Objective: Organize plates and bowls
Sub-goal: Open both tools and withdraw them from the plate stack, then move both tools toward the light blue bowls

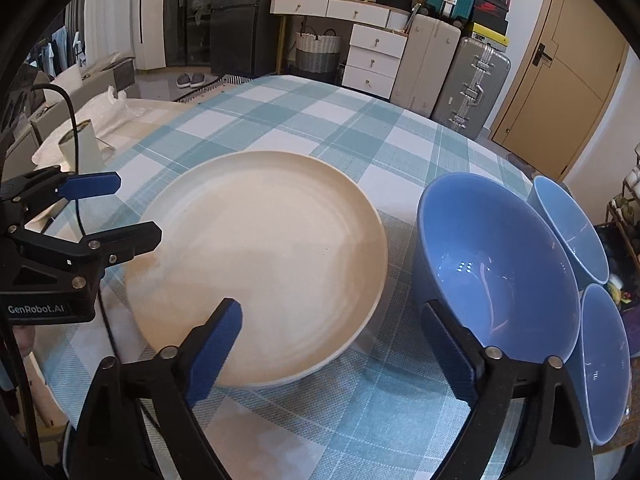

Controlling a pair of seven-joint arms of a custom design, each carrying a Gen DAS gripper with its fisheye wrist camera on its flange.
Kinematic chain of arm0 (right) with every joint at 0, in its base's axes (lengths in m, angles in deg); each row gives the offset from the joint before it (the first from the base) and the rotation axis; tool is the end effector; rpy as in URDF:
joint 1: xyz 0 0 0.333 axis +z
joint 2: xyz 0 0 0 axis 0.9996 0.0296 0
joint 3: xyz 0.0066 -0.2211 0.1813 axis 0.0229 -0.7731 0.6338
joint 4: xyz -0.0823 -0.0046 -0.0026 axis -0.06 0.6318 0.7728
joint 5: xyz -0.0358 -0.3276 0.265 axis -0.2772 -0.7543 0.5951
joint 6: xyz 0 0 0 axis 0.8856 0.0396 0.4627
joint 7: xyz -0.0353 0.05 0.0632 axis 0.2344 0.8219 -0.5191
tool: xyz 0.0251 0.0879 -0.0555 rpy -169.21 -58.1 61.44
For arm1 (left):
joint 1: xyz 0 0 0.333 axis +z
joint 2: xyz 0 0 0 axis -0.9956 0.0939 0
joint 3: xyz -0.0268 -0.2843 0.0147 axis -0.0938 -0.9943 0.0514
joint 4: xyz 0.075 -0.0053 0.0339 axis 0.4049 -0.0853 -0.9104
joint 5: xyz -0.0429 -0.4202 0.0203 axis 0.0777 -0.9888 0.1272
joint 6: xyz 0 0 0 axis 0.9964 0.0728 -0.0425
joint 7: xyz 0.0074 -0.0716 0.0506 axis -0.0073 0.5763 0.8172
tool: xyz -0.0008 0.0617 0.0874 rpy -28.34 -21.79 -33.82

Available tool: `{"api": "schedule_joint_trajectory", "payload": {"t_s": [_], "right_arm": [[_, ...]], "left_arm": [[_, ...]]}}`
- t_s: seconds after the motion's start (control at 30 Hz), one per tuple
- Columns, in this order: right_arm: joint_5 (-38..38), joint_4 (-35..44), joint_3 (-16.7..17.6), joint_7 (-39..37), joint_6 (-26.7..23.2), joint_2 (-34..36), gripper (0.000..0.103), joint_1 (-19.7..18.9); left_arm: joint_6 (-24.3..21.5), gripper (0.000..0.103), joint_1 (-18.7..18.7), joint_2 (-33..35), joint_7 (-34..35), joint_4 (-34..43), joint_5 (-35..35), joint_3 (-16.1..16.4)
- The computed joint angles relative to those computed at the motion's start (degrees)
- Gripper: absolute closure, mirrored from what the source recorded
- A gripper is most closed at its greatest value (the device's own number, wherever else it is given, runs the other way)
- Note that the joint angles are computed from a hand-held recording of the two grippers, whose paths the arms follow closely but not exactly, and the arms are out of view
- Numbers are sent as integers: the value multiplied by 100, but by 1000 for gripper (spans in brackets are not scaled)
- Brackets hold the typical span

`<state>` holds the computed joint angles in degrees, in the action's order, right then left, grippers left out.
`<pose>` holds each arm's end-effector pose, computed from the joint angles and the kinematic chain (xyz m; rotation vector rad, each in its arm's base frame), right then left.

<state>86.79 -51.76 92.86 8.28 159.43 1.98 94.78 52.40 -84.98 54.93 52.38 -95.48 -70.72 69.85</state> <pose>0.8003 0.1239 0.2749 -2.2107 1.1193 -0.7151 0.4298 0.0340 0.7873 -1.7733 1.8876 -0.7661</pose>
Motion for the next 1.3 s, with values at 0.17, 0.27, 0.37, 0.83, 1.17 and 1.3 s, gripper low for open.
{"api": "schedule_joint_trajectory", "payload": {"t_s": [0.17, 0.27, 0.37, 0.83, 1.17, 1.3], "right_arm": [[452, -631, 603, -554, 138, -459, 1, -442], [817, -1003, 913, -941, 348, -719, 1, -692], [1142, -1357, 1153, -1277, 541, -983, 1, -911], [3213, -2713, 2662, -3398, 1031, -2121, 1, -2529], [4587, -2990, 2631, -4181, 315, -2797, 1, -3026], [4841, -2944, 2282, -4082, 81, -2946, 1, -2921]], "left_arm": [[-200, 3, -52, -187, 5, 36, -192, 103], [-215, 2, -105, -302, 39, 16, -275, 133], [-312, 2, -138, -373, -13, 66, -322, 139], [-576, 2, -504, -348, -166, 765, -499, 4], [-693, 2, -762, 126, -252, 1615, -574, -226], [-751, 2, -846, 427, -274, 2041, -662, -320]]}}
